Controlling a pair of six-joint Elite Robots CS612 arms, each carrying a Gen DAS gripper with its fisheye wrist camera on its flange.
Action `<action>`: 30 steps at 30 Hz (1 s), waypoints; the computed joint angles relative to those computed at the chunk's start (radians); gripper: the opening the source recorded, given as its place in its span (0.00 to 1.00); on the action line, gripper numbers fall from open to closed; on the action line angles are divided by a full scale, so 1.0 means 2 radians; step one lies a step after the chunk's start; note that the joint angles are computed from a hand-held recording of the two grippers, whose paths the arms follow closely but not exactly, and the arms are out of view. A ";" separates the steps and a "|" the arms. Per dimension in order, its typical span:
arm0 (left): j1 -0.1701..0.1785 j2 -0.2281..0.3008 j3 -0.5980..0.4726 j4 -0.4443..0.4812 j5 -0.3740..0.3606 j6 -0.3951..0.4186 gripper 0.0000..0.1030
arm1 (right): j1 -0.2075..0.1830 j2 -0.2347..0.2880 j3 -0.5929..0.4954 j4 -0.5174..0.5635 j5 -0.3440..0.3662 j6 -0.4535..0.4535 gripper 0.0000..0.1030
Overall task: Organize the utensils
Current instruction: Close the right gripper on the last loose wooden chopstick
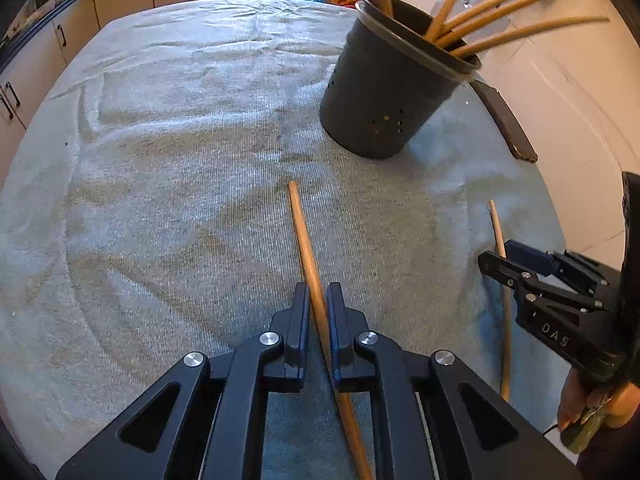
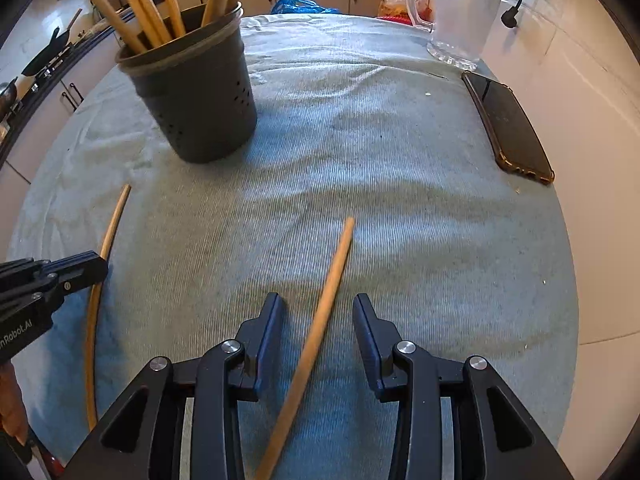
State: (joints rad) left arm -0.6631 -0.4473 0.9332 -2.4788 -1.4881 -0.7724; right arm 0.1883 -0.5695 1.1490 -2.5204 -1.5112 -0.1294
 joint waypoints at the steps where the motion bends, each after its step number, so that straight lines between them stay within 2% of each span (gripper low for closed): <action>1: 0.001 0.002 -0.003 -0.002 -0.004 -0.003 0.08 | 0.001 0.001 -0.002 0.000 -0.001 0.001 0.36; 3: 0.003 0.003 -0.002 -0.012 -0.005 -0.011 0.08 | 0.001 0.002 -0.001 -0.007 0.000 0.005 0.29; 5: 0.003 0.005 -0.002 -0.021 -0.001 -0.013 0.07 | 0.003 0.002 0.003 -0.023 -0.002 -0.004 0.11; 8: 0.000 0.000 0.006 -0.024 0.013 -0.027 0.06 | 0.003 0.000 0.010 -0.037 0.006 -0.002 0.07; 12: -0.009 -0.023 0.040 -0.051 0.049 -0.018 0.06 | -0.006 -0.011 0.033 -0.078 0.043 0.015 0.07; 15: -0.019 -0.042 0.071 -0.082 0.081 -0.008 0.06 | -0.009 -0.025 0.059 -0.122 0.057 0.021 0.07; 20: -0.030 -0.064 0.103 -0.126 0.112 0.006 0.06 | -0.015 -0.052 0.103 -0.198 0.074 0.029 0.07; 26: -0.045 -0.075 0.114 -0.138 0.161 0.019 0.06 | -0.022 -0.073 0.141 -0.265 0.093 0.040 0.07; 30: -0.054 -0.077 0.113 -0.131 0.192 0.029 0.06 | -0.025 -0.083 0.159 -0.292 0.102 0.043 0.07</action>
